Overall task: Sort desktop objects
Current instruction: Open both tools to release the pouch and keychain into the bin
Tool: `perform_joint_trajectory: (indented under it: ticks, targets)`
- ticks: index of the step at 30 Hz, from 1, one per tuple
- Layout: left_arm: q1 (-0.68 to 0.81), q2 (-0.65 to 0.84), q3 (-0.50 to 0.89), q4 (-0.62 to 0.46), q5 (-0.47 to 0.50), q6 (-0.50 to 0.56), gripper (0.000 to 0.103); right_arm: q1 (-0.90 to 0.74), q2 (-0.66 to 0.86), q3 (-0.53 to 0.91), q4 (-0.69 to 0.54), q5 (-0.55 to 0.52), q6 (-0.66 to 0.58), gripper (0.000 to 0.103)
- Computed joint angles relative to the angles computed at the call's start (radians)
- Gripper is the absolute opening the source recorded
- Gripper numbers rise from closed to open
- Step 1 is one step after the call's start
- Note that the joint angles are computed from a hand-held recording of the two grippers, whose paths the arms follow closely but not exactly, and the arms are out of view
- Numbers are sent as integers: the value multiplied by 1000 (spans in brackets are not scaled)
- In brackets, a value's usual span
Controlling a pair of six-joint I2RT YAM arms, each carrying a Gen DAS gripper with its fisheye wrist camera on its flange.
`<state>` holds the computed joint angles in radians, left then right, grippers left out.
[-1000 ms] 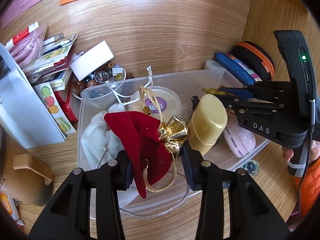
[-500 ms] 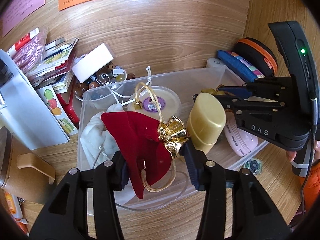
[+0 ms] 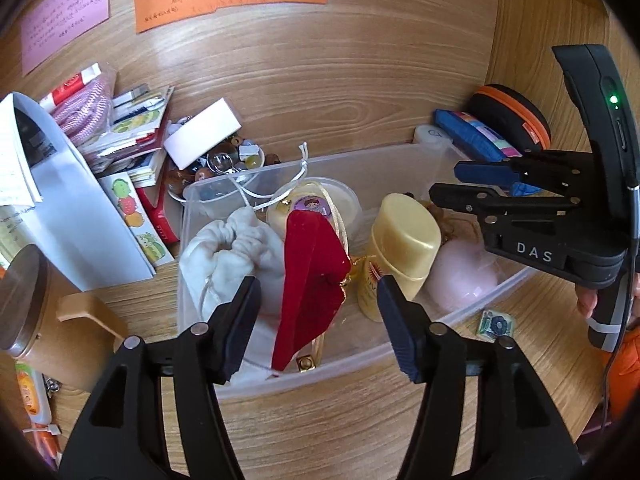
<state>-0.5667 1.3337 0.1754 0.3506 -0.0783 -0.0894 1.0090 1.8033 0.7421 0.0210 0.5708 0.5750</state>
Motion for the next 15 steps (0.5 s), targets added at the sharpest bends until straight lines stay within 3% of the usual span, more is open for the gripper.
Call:
perform_joint_trajectory:
  ticks: [15]
  targets:
    - [-54,-362,-64,-244,-94,-44,73,101,-109,-19,-113,89,92,34]
